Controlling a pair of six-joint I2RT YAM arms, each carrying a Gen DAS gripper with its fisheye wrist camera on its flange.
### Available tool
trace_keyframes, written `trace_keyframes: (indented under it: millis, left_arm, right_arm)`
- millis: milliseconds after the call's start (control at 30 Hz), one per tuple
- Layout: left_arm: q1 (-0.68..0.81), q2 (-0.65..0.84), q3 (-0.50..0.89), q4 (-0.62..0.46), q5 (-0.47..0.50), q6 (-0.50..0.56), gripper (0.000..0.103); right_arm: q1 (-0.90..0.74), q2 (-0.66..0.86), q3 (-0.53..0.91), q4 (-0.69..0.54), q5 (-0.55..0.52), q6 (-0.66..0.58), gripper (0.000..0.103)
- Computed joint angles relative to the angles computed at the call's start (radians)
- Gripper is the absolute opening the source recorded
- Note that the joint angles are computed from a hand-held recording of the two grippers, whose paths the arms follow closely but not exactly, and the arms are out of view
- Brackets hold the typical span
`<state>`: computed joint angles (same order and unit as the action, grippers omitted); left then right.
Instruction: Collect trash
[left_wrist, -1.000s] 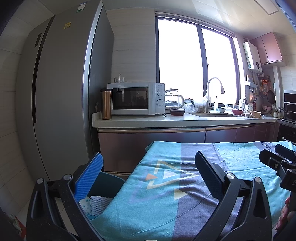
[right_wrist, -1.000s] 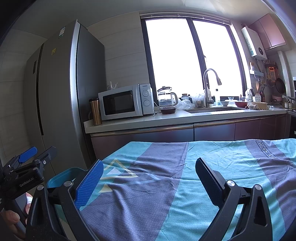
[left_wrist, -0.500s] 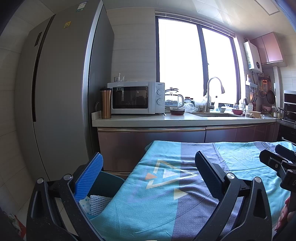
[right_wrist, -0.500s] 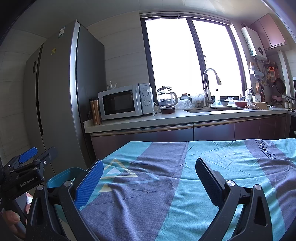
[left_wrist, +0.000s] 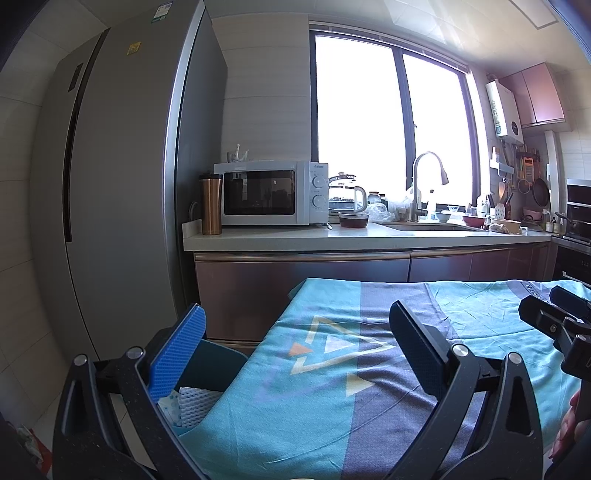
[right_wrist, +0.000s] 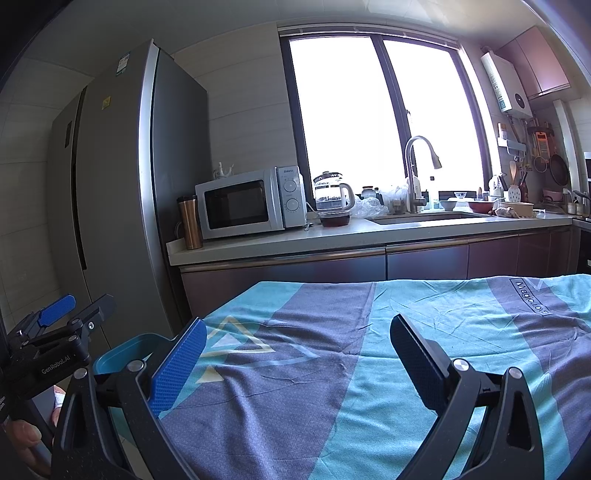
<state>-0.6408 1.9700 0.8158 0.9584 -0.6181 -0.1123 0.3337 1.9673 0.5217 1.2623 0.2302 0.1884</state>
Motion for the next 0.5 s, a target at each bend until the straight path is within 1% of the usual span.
trace_keyframes:
  millis: [500]
  left_arm:
    - [-0.004,0.007,0.004,-0.005,0.001,-0.010,0.098]
  right_arm:
    - [0.009,-0.003,-0.003,0.000,0.015,0.002,0.096]
